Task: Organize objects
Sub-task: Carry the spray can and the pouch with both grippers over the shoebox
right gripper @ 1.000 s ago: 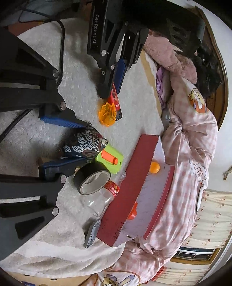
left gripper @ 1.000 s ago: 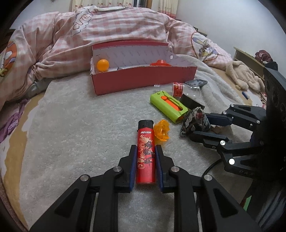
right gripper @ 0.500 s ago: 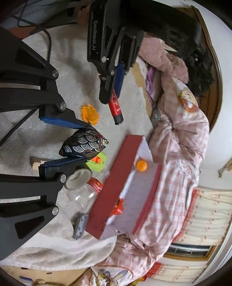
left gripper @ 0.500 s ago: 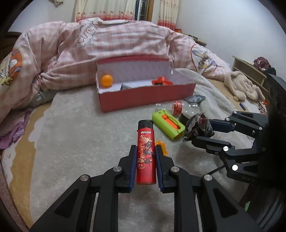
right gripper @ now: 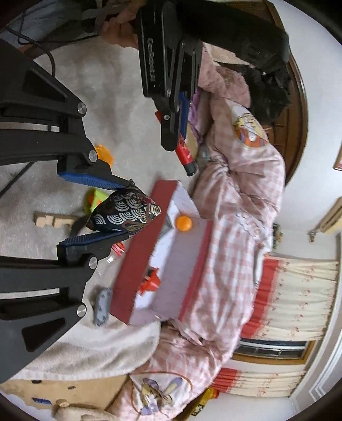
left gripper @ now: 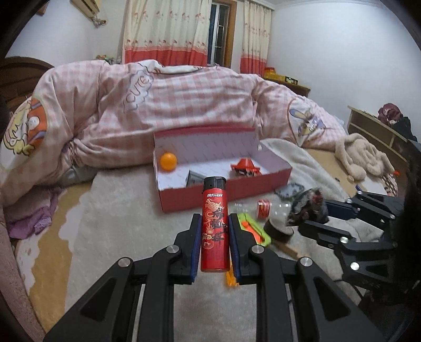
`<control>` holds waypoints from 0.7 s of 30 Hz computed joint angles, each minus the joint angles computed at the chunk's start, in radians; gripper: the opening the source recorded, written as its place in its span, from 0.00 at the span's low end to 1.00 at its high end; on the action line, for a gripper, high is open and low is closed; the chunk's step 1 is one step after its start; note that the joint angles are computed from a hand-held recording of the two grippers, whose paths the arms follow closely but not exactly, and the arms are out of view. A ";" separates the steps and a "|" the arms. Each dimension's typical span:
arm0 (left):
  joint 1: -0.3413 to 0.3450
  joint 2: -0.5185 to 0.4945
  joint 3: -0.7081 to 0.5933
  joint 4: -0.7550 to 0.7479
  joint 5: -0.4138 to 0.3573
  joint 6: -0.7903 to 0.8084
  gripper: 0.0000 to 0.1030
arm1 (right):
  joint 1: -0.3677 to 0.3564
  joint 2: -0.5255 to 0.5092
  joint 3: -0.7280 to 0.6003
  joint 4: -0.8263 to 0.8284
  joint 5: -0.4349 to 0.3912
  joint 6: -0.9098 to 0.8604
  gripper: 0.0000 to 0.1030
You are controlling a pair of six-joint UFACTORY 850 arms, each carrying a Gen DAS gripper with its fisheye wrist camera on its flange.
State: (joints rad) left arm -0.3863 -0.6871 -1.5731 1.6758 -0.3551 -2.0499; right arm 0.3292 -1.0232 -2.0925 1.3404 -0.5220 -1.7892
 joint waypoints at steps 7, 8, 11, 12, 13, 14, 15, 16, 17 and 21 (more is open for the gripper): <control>-0.015 -0.030 -0.063 -0.004 -0.064 0.029 0.18 | -0.009 0.002 -0.015 0.074 0.046 -0.043 0.31; -0.015 -0.031 -0.068 0.005 -0.066 0.012 0.18 | -0.011 -0.002 -0.024 0.093 0.060 -0.042 0.31; -0.016 -0.040 -0.094 -0.011 -0.059 0.025 0.18 | -0.022 -0.022 -0.074 0.064 0.042 0.041 0.31; -0.017 -0.042 -0.100 -0.009 -0.059 0.026 0.18 | -0.025 -0.027 -0.087 0.060 0.040 0.055 0.31; -0.018 -0.045 -0.107 -0.010 -0.056 0.033 0.18 | -0.025 -0.029 -0.092 0.070 0.042 0.049 0.31; -0.020 -0.050 -0.117 -0.009 -0.062 0.037 0.18 | -0.026 -0.028 -0.093 0.087 0.047 0.033 0.31; -0.024 -0.054 -0.125 -0.013 -0.070 0.044 0.18 | -0.026 -0.027 -0.094 0.106 0.055 0.017 0.31; -0.026 -0.059 -0.135 -0.022 -0.072 0.056 0.18 | -0.027 -0.029 -0.098 0.108 0.057 0.016 0.31; -0.027 -0.064 -0.145 -0.027 -0.071 0.061 0.18 | -0.027 -0.038 -0.115 0.086 0.053 0.041 0.31; -0.032 -0.091 -0.199 -0.047 -0.086 0.087 0.18 | -0.025 -0.074 -0.184 -0.025 0.070 0.170 0.31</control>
State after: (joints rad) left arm -0.4180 -0.7784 -1.7723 1.6287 -0.4416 -1.9632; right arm 0.3044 -1.0976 -2.2765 1.3149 -0.4523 -1.6189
